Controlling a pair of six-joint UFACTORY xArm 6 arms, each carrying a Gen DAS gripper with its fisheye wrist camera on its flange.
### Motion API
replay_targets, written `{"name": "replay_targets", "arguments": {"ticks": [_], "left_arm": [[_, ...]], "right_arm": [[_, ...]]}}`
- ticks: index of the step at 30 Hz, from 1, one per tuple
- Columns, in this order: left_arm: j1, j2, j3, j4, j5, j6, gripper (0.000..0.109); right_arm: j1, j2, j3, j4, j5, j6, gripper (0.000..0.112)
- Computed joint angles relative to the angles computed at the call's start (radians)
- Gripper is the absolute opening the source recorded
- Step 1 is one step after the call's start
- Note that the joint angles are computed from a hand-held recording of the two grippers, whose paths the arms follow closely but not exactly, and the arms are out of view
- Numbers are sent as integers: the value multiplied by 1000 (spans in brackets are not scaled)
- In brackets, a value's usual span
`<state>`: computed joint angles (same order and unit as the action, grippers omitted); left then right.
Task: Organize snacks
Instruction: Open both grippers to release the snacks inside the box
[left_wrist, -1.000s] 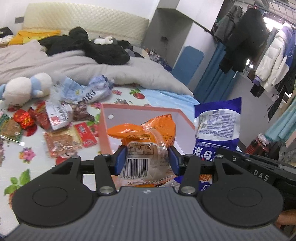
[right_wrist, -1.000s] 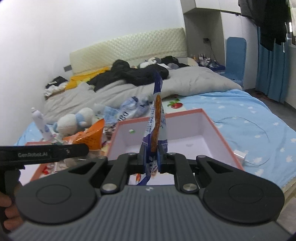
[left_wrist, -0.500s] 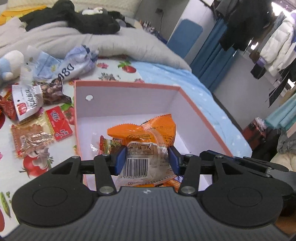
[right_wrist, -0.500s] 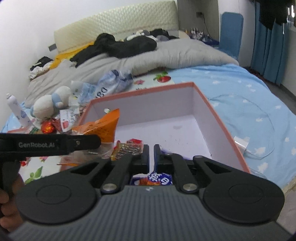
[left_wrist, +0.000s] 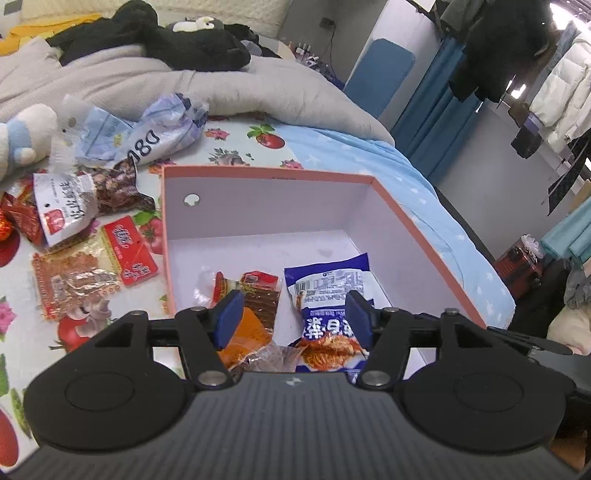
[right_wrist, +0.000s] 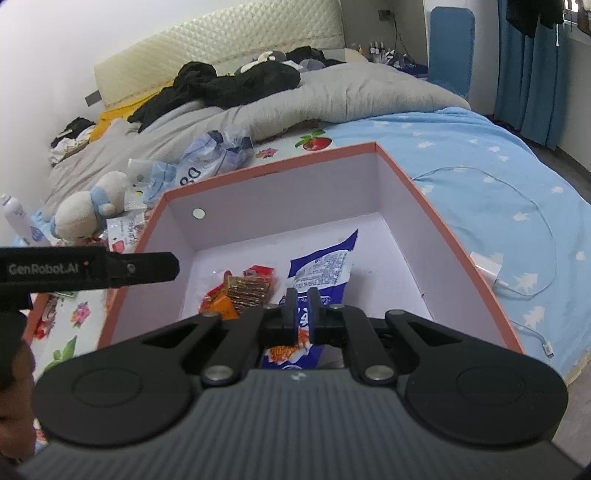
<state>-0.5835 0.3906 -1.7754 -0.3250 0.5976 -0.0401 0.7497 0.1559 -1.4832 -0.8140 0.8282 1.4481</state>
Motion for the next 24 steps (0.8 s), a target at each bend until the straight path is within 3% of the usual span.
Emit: {"name": "replay_targets", "arguments": {"ticks": [15, 24], "left_arm": [[10, -408, 393, 102, -94, -65, 66], [59, -627, 586, 163, -89, -87, 66]], "right_arm": [[166, -56, -16, -123, 114, 143, 8], [276, -12, -108, -188, 197, 189, 8]]}}
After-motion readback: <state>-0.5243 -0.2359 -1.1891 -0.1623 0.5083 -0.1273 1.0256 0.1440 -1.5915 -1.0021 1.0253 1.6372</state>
